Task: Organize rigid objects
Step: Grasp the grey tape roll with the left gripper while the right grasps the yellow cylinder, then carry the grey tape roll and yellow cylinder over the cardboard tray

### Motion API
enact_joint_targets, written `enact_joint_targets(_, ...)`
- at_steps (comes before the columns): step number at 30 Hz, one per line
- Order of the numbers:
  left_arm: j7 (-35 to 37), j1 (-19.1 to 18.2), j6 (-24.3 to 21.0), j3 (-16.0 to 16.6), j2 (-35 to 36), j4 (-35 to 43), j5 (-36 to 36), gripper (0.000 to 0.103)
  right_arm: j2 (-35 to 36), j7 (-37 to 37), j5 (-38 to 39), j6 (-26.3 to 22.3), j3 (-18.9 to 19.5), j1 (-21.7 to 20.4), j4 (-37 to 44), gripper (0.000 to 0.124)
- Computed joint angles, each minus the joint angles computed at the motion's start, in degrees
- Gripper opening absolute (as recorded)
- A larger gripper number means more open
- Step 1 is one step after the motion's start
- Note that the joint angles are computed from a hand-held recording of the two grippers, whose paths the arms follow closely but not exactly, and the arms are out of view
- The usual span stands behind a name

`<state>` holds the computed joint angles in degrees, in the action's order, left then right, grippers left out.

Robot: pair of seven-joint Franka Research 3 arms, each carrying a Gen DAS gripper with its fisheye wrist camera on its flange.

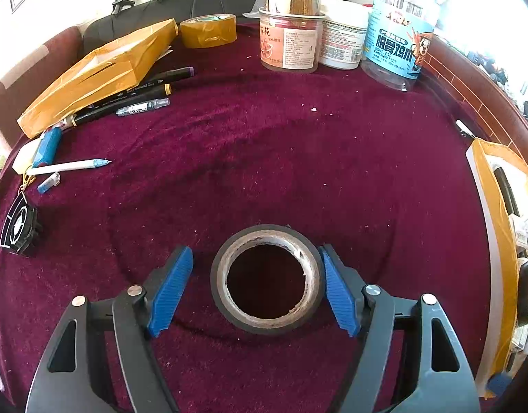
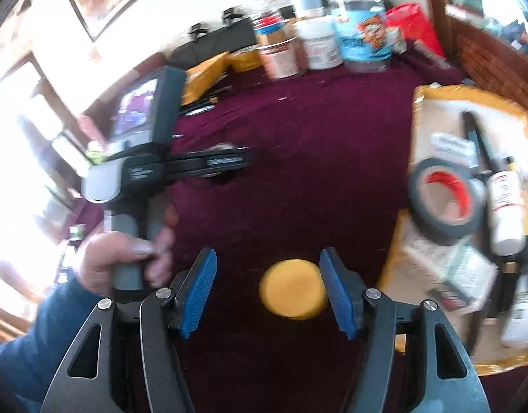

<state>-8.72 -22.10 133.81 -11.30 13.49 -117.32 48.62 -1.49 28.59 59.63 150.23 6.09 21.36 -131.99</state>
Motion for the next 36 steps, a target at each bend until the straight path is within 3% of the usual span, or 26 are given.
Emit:
enact_joint_targets(3, -0.6, -0.1, 0.0, 0.1, -0.5, -0.5, 0.5, 0.058, -0.6, -2.0, 0.4, 3.0, 0.5, 0.7, -1.8, 0.058)
enact_joint_targets(7, -1.1, 0.0, 0.0, -0.1, -0.7, -0.8, 0.8, 0.058, -1.0, -4.7, 0.1, 8.6, 1.5, 2.3, -4.6, 0.058)
enact_joint_targets(11, -2.2, 0.1, 0.2, -0.1, -1.2, -1.4, 0.9, 0.058, 0.5, -4.8, -0.6, 17.3, 2.6, 4.2, -5.8, 0.057)
enact_joint_targets(12, -2.4, 0.2, 0.4, -0.1, -1.3, -1.6, 0.9, 0.058, 0.7, -5.2, -0.3, 17.9, 2.6, 4.3, -5.7, 0.053)
enact_joint_targets(13, -3.0, 0.3, 0.9, -0.1, -1.6, -2.0, 1.0, 0.058, 0.6, -8.7, 2.9, 19.4, 2.8, 4.8, -5.9, 0.035)
enact_joint_targets(22, -8.6, 1.3, 6.6, -0.2, -4.9, -5.6, 5.1, 0.057, 0.1, -21.3, 20.2, 14.7, 1.7, 4.3, -3.3, 0.035)
enact_joint_targets(27, -13.0, 1.8, 9.9, -0.6, -7.0, -7.2, 10.2, 0.057, -1.0, -21.9, 22.6, 12.0, 1.2, 3.3, -3.2, 0.035)
enact_joint_targets(36, -13.3, 1.4, 9.5, -1.7, -7.1, -6.0, 14.4, 0.057, -2.1, -21.5, 24.6, 11.1, 0.3, 2.2, -3.0, 0.035)
